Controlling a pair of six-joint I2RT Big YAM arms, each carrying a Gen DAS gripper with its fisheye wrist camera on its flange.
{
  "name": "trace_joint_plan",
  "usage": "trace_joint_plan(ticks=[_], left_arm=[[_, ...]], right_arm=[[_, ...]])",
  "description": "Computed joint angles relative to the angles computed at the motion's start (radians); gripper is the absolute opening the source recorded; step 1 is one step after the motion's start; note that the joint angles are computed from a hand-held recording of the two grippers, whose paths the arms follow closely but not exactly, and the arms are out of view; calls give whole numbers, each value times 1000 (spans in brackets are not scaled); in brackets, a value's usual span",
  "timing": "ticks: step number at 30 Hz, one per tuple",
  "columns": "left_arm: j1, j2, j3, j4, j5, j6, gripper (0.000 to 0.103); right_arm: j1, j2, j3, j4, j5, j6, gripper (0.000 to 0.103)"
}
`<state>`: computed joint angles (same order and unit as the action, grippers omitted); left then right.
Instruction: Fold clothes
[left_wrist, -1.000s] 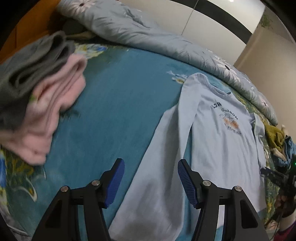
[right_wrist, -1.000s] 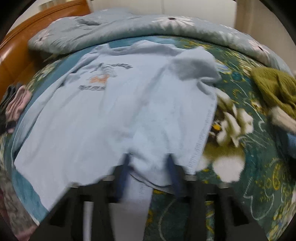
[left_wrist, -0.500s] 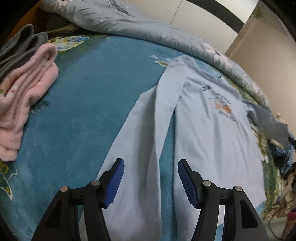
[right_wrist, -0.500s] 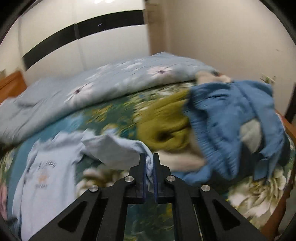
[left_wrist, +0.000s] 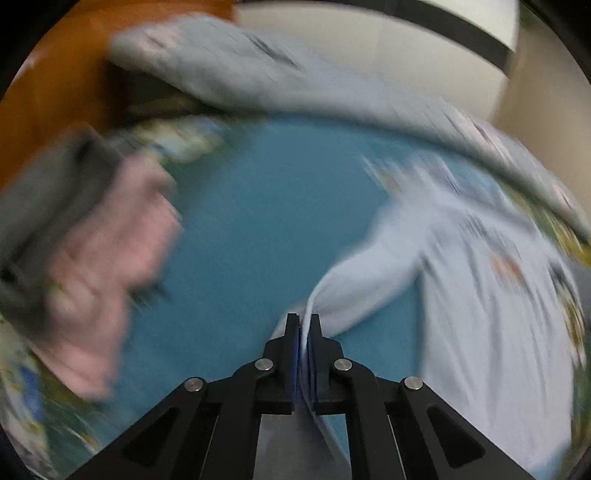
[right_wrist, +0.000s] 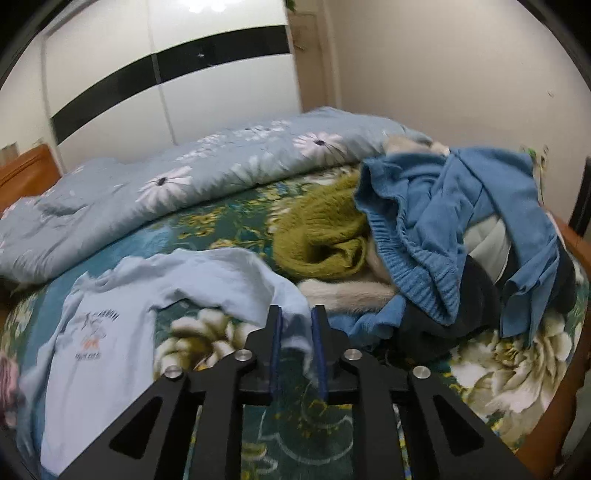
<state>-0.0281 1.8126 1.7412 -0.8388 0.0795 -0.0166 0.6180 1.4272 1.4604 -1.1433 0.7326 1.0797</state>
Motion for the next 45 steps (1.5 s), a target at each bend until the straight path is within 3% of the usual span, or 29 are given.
trace_joint_plan(ticks=[1, 2, 3, 5, 8, 9, 10, 12, 13, 15, 18, 22, 25, 26, 30, 34, 42, 44, 45], left_arm=[[13, 34, 68, -29, -18, -30, 5], [22, 55, 110, -56, -16, -53, 5], [33, 78, 161, -96, 3, -78, 6], [46, 89, 201, -141, 60, -90, 8], [36, 23, 118, -120, 61, -65, 30], [24, -2, 81, -115, 57, -55, 39], [20, -38, 27, -100, 85, -43, 48], [17, -97, -71, -94, 194, 4, 53], [12, -111, -95, -99, 216, 14, 53], [0, -141, -148, -116, 243, 40, 53], [-14, -165, -202, -145, 288, 69, 53], [-27, -186, -245, -158, 302, 63, 53], [-29, -189, -258, -177, 331, 49, 53], [-30, -190, -261, -182, 336, 51, 53], [-25, -186, -266, -214, 363, 65, 53], [-10, -166, -262, -256, 414, 70, 53], [-18, -164, -273, -279, 509, 97, 51], [-19, -169, -284, -264, 512, 93, 42], [-17, -169, -287, -260, 514, 85, 21]], right_arm=[[17, 1, 4, 6, -3, -26, 20], [34, 9, 14, -2, 1, -58, 28], [51, 24, 30, -23, 14, -82, 39], [78, 57, 58, -81, 45, -104, 48], [112, 79, 62, -147, 63, -37, 49], [124, 70, 40, -116, 44, -27, 49], [134, 49, 1, -34, -11, -39, 49], [140, 15, -97, 190, -211, -84, 49], [143, 17, -132, 274, -302, -86, 49], [155, 57, -147, 337, -397, -74, 49], [159, 92, -153, 343, -405, 0, 49], [162, 74, -206, 421, -405, 101, 49], [158, 54, -258, 531, -477, 111, 27], [155, 49, -274, 565, -511, 99, 10], [166, -7, -348, 679, -476, 136, 7], [162, -51, -373, 659, -402, 141, 7], [143, -63, -418, 678, -408, 207, 7], [144, -58, -410, 671, -411, 202, 7], [146, -57, -406, 667, -411, 200, 7]])
